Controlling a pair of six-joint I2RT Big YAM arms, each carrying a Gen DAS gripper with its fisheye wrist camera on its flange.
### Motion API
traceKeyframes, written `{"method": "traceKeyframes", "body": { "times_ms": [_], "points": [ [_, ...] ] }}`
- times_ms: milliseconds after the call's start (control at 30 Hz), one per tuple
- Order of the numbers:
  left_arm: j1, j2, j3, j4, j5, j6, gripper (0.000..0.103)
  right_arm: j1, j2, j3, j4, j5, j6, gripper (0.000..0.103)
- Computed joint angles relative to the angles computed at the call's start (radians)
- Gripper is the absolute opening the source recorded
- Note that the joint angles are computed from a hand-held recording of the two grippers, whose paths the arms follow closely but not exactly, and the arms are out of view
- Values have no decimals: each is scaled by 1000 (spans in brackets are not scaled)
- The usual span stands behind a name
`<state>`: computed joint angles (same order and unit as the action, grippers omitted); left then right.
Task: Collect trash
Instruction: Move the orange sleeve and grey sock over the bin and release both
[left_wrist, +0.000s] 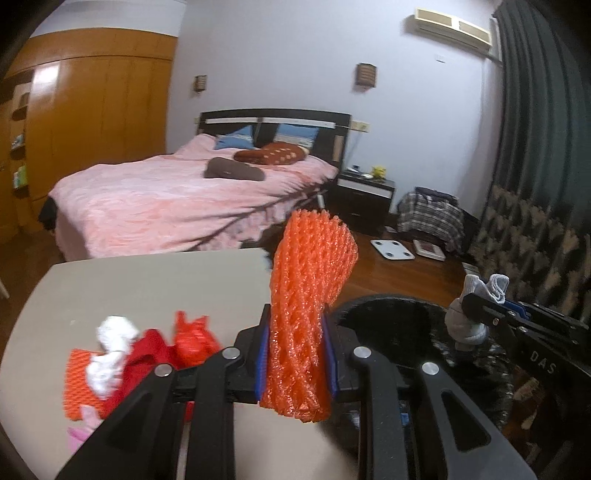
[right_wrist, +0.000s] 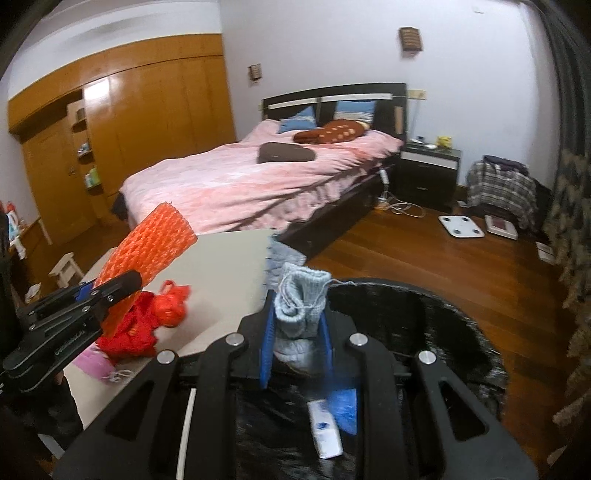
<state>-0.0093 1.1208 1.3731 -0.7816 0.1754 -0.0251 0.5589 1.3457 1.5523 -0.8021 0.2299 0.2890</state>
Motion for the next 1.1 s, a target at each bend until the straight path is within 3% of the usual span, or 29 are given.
{"method": "traceKeyframes", "body": {
  "times_ms": [333,700,767,800,867,1000,1100],
  "points": [
    [-151,58,17,23,-5,-25,24,-87,-77,-106,0,15,22,20],
    [-231,144,60,31,3,-37,24,-143,-111,-162,0,14,30,24],
    [-236,154,67,25,11,-40,29,-155,-111,-166,-2,12,33,25],
    [-233,157,69,24,21,-43,41,-158,-111,-168,-5,14,34,26],
    [-227,161,71,22,41,-52,53,-163,-108,-166,-4,25,38,40],
    [-212,156,66,18,57,-58,67,-165,-120,-180,10,47,49,57],
    [-195,142,55,22,44,-50,73,-161,-130,-190,26,71,61,82]
  ]
}}
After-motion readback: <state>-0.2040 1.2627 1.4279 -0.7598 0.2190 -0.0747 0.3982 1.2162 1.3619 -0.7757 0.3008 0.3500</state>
